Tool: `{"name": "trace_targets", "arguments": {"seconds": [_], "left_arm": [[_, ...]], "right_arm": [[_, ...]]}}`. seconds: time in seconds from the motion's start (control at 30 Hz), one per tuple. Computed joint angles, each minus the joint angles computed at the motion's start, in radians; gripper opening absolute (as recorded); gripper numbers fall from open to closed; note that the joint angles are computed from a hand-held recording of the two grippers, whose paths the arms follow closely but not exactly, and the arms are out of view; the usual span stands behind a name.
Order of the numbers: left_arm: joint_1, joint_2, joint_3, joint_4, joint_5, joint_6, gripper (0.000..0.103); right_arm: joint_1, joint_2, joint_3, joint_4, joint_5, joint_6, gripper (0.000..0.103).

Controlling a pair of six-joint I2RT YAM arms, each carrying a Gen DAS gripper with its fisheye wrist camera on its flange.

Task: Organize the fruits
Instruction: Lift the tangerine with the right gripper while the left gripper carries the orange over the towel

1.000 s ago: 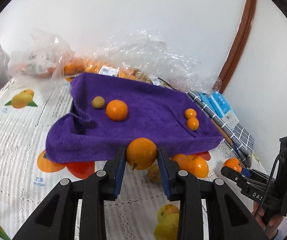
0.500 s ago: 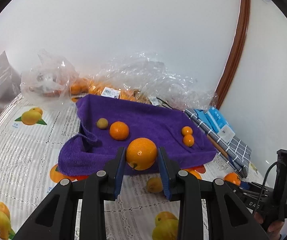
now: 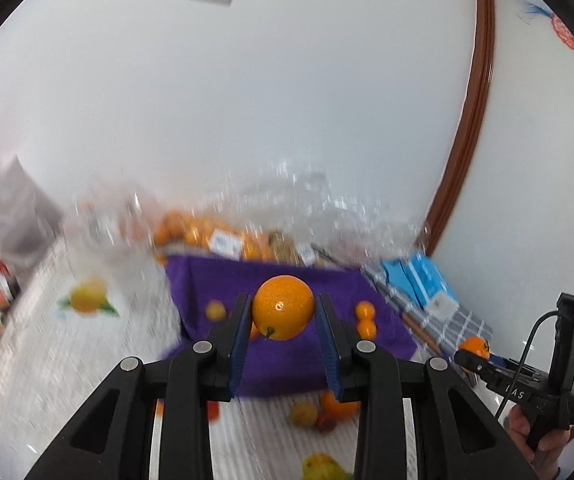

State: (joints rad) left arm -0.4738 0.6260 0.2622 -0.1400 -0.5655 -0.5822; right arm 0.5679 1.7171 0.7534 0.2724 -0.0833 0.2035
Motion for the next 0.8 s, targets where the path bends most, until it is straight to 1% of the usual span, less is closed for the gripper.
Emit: {"name": "trace_targets", "arguments": {"seconds": [0.1,0.23,0.3,0.37,0.5,0.57,0.67,0.73,0.8], "left_arm": [[0.073,0.025,0.033,0.032,0.020,0.056,0.031],[0.218,0.129,0.035,0.158,0.122,0.100,0.030],[0.290,0.215,0.024,0.257,0.182,0.117,0.030],[0.341,0.300,0.009,0.351,0.220,0.122,0.031],[0.446,0.489,-0.037,0.560,0.344,0.111,0.031],[0.484,0.570,-0.050,0.636,0.397,0.113,0.031],[0.509,0.621,-0.061,0.698,0.396,0.129,0.031],[0.533,0.639,-0.063,0.708,0.393,0.130,0.031],[0.577,0.665,-0.061,0.717,0.432,0.124,0.031]], "right_arm": [[0.003,0.022,0.068,-0.021,0.007,0.006,0.042],[0.011,0.079,0.158,-0.026,-0.003,0.019,0.042],[0.022,0.130,0.219,-0.030,-0.008,0.016,0.042],[0.033,0.181,0.272,-0.034,0.003,0.004,0.042],[0.052,0.301,0.382,-0.032,0.019,-0.010,0.042],[0.054,0.350,0.418,-0.018,0.017,-0.005,0.042],[0.047,0.410,0.461,-0.008,-0.003,0.002,0.042],[0.041,0.428,0.478,-0.018,-0.004,0.000,0.042],[0.036,0.432,0.468,0.004,0.010,-0.011,0.042]]}}
